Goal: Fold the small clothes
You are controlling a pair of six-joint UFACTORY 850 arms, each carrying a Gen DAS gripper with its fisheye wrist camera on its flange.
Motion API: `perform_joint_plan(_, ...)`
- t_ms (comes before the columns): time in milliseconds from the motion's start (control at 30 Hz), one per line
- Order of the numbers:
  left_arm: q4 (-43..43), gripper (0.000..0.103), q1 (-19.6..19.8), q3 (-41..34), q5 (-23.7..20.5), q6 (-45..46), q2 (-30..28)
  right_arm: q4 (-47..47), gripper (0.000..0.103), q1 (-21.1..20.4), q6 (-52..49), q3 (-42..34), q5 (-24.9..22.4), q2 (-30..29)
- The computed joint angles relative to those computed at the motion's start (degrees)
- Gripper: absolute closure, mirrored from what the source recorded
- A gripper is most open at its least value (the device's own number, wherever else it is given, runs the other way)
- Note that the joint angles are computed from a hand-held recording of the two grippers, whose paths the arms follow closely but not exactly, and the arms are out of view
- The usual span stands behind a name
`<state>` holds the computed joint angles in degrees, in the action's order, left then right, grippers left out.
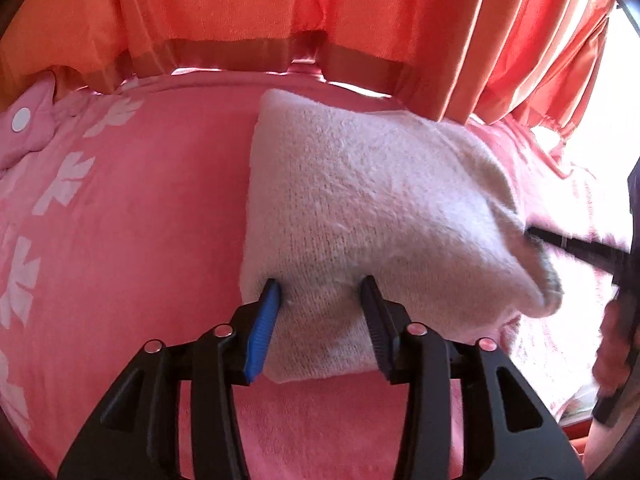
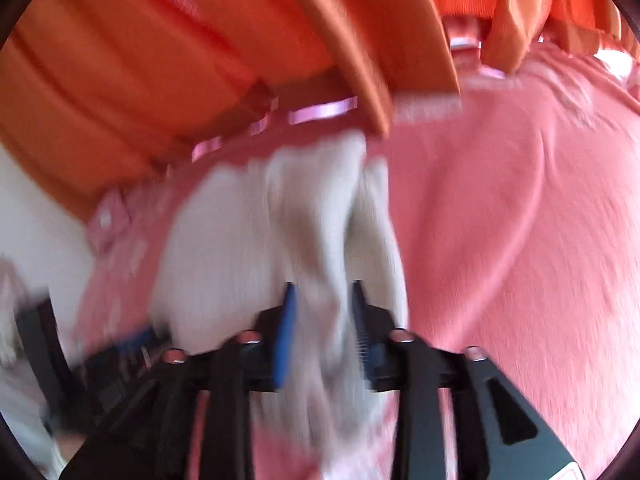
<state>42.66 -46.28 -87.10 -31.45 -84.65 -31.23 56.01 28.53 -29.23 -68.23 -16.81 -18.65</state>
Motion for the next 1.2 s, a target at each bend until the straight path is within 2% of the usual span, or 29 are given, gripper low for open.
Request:
perform_joint_plan(67,0.7,0.049,-0.2,1.4,1.7,-1.8,0.8,4.1,0.065,0.2,-4.9,2.2,-1.7,0.8)
perform_joint_plan(100,-0.3,0.049,-0.3,1.6,1.8,-1.8,0.6,3.4,0.066,1.3,-4.5,2.3,-0.3,0.4)
perform_joint_plan(133,-1.0,0.049,-0.4,1.4,1.2,-1.6,0.3,2.2,0.072,1.5,-3.9,2.9,0.5,0.7)
perform_joint_plan(167,-2.6,0.048,-0.5,0.9,-0.1,-0.6,-0.4,2.1,0.089,1.4,-4.1,3.0,0.3,0.8)
perform_joint_plan(233,-5.6,0.052,-0.3,1.4,0.1,1.3,-0.2,8.8,0.094,0.9,-9.7,4.6,0.6,2.9)
perform_joint_plan(300,-6.4,0.052,-0.2,1.8,-0.6,2.7,0.1,10.3,0.095,1.8,-11.0,6.2,4.6,6.1)
perform_joint_plan(367,-9.0,0.052,0.3,2.4,0.1,4.7,0.1,2.2,0.095,1.3,-2.8,5.9,4.5,5.0)
perform_joint_plan(433,-11.5,0.051,0.9,3.0,1.6,6.1,-0.5,-9.8,0.095,1.2,9.2,3.7,3.2,-1.3)
perform_joint_plan(500,-9.4,0.049,0.5,3.2,1.8,3.7,-0.8,-17.7,0.095,1.9,17.1,4.0,4.9,-0.8)
perform_joint_plan(533,-8.7,0.049,0.1,2.3,0.1,4.0,-1.2,-19.5,0.094,1.9,19.2,4.0,4.5,-0.3)
perform_joint_plan(600,-7.8,0.049,-0.6,1.2,-2.1,4.7,-1.4,-18.7,0.086,1.6,19.0,4.1,3.1,0.9)
perform_joint_plan(633,-7.4,0.049,-1.0,1.2,-2.4,5.2,-0.9,-20.1,0.086,1.7,20.4,4.2,3.2,1.7)
perform_joint_plan(700,-5.6,0.050,-1.3,2.6,-1.0,3.3,1.1,-24.2,0.071,2.0,24.7,5.1,3.9,3.8)
perform_joint_plan(733,-4.3,0.045,-1.3,3.6,0.6,2.0,2.3,-25.2,0.068,2.1,25.9,5.5,4.5,4.9)
perform_joint_plan(767,-2.4,0.040,-1.2,4.8,2.7,-0.4,3.9,-26.1,0.057,2.2,27.0,5.9,4.9,5.6)
perform_joint_plan(800,-0.9,0.028,-1.0,5.6,3.9,-2.6,4.8,-25.3,0.039,2.2,26.6,6.0,5.8,6.2)
perform_joint_plan(833,1.0,0.018,-0.5,6.2,5.8,-5.5,5.7,-22.2,0.032,2.2,23.8,5.6,6.8,5.9)
perform_joint_plan(900,1.3,0.017,0.5,5.8,7.1,-7.1,5.7,-13.8,0.029,2.1,15.9,4.3,7.7,4.4)
perform_joint_plan(967,-2.2,0.014,2.1,3.6,7.2,-3.6,4.0,-7.0,0.028,1.3,10.1,1.9,5.0,1.7)
perform_joint_plan(1067,-10.7,0.013,4.6,-0.2,7.6,5.3,0.5,-1.3,0.028,0.3,6.8,-3.0,0.3,-3.9)
perform_joint_plan(1133,-18.9,0.012,6.3,-1.7,10.1,12.6,-2.0,0.1,0.028,-0.2,6.4,-6.4,-2.9,-7.9)
perform_joint_plan(1200,-28.4,0.010,7.6,-1.5,14.6,19.9,-3.2,10.1,0.027,-0.9,-1.2,-7.7,-5.9,-9.9)
